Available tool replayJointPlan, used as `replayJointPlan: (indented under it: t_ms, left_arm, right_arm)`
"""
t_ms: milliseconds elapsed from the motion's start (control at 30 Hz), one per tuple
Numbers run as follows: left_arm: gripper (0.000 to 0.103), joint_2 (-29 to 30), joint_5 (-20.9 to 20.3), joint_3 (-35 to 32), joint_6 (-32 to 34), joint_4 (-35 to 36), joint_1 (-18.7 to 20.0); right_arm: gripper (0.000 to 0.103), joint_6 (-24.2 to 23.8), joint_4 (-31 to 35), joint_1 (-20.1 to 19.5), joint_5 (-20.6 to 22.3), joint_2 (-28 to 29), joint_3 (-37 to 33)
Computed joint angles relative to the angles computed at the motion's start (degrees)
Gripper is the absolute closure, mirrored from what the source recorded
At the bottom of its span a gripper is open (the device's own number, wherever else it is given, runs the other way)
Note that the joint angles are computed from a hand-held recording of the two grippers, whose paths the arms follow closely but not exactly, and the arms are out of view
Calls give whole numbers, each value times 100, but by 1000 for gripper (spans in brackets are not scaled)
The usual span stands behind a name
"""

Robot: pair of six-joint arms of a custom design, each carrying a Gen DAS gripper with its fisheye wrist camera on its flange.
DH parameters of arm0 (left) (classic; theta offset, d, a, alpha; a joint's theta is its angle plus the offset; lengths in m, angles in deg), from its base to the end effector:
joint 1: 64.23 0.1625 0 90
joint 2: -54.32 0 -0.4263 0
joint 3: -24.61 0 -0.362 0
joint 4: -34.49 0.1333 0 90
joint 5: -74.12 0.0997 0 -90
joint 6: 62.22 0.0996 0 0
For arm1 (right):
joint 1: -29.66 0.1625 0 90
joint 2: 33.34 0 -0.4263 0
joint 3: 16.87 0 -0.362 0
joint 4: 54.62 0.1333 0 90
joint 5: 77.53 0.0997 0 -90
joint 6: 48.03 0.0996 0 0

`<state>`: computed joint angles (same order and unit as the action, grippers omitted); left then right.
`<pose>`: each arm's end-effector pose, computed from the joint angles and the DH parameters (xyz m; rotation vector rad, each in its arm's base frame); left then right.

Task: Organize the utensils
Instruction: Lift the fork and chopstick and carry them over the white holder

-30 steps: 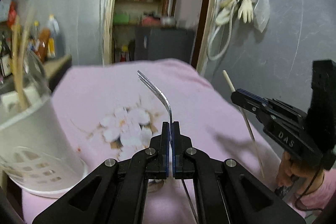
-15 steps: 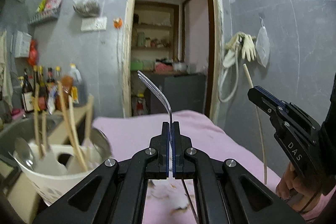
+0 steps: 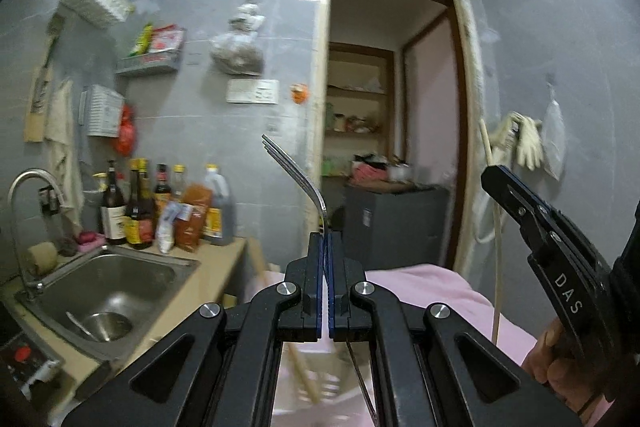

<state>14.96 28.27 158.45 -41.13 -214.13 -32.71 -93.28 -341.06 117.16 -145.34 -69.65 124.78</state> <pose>-0.2428 -0.3867 0.1305 1.0065 2.1077 -1.6378 0.1560 -0.3452 0.1673 1.0809 -1.6850 1.9856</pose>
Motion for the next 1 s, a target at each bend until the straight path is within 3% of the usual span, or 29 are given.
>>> replayJointPlan:
  t_ms: [200,367,700,1000]
  left_arm:
    - [103,-442,22,-59,53,-246,439]
    - [103,-519,170,-252,300,-474,746]
    - [103,-17,430,-503,919,-1022,1013]
    - [103,323,440,-686,964,-1063,1179]
  right_arm:
    - [100,713,1019,376,135,-69,-471]
    - [100,940,1376,530,238,65,-824]
    - [100,737,1317,485,159,510,-1249]
    - [100,460,1077,385,85,816,-1435]
